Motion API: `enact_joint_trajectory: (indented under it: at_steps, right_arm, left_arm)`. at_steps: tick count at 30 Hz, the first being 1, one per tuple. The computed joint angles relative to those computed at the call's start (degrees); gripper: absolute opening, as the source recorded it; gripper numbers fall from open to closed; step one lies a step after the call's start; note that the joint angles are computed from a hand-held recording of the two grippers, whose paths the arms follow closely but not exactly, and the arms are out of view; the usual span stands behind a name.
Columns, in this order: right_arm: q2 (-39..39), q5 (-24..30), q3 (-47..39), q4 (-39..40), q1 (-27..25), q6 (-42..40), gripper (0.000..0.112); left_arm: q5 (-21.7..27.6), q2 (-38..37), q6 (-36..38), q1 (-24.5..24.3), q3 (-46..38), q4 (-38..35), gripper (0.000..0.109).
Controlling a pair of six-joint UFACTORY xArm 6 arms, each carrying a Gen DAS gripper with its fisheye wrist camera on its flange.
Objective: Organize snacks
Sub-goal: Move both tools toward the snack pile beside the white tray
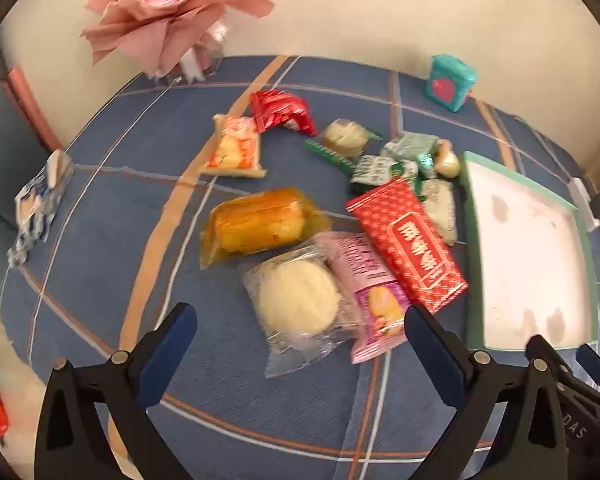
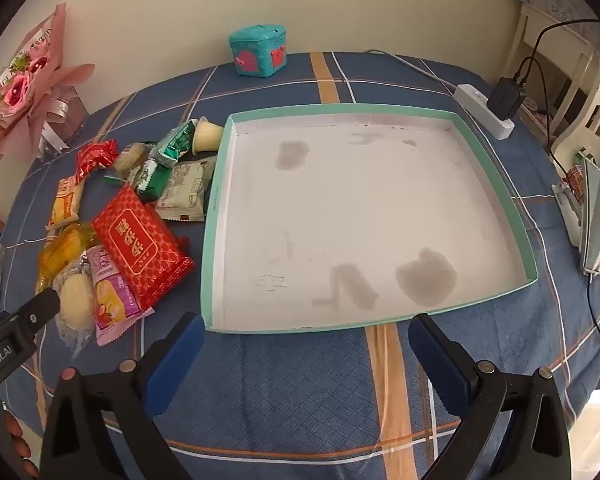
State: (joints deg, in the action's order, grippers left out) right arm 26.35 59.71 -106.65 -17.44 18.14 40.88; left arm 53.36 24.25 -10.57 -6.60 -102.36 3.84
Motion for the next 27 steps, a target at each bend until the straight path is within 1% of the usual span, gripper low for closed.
enact_joint_trajectory:
  at_steps: [2,4,5,6,7,9,10,14,17,23,27]
  right_arm:
    - [-0.6,-1.38,0.84,1.02,-0.28,0.24,0.103]
    - [0.52,-1.38,-1.01,2.04,-0.46,-0.32,0.103]
    - [1.29,-1.17,-2.01,2.0,-0.42,-0.51,0.103]
    - [0.54,-2.42,-0.61,1.32,-0.37,0.0,0.103]
    - [-0.29,-3.63,0.74,1.56,-0.61,0.17,0.103]
    - [-0.09,-3.93,0.7,1.46,-0.62,0.22,0.103]
    - [-0.22,-4.37,0.95,1.59,-0.68,0.31,0.103]
    - [0.03,-4.24,0.64,1.51,-0.64,0.53,0.103]
    - [0.42,-3.6,0.19,1.73,-0.54,0.23,0.103]
    - [0.11,-5.2,0.84,3.46,-0.62,-1.32,0.103]
    - [1.02,-3.77,-0.5,3.52,-0.45,-2.42,0.103]
  left_arm:
    - [-0.34,0.85,1.16,0.41,-1.02,-0.03,0.103]
    - [0.85,2.06,-2.06,-1.08,-3.45,4.44,0.103]
    - [-1.05,2.15,-1.96,-1.18,-2.89,4.7,0.103]
    - [-3.34,0.51,-2.84,-1.43,0.07,5.36,0.103]
    - [-6.25,-0.39,-1.58,-0.93,2.37,3.87,0.103]
    - [-7.39,-1.05,-0.26,-0.64,3.36,1.44,0.103]
    - [-8.89,-1.74,0.64,-0.47,5.01,0.06,0.103]
    - [-8.9,-2.3,2.59,-0.72,5.63,0.43,0.103]
    - [-8.77,-2.39,4.09,-0.62,5.64,-0.73,0.103]
    - [-9.11,-2.6,4.78,0.0,5.68,-2.73,0.103]
    - [-9.55,-2.59,5.37,0.14,5.69,-3.95,0.103]
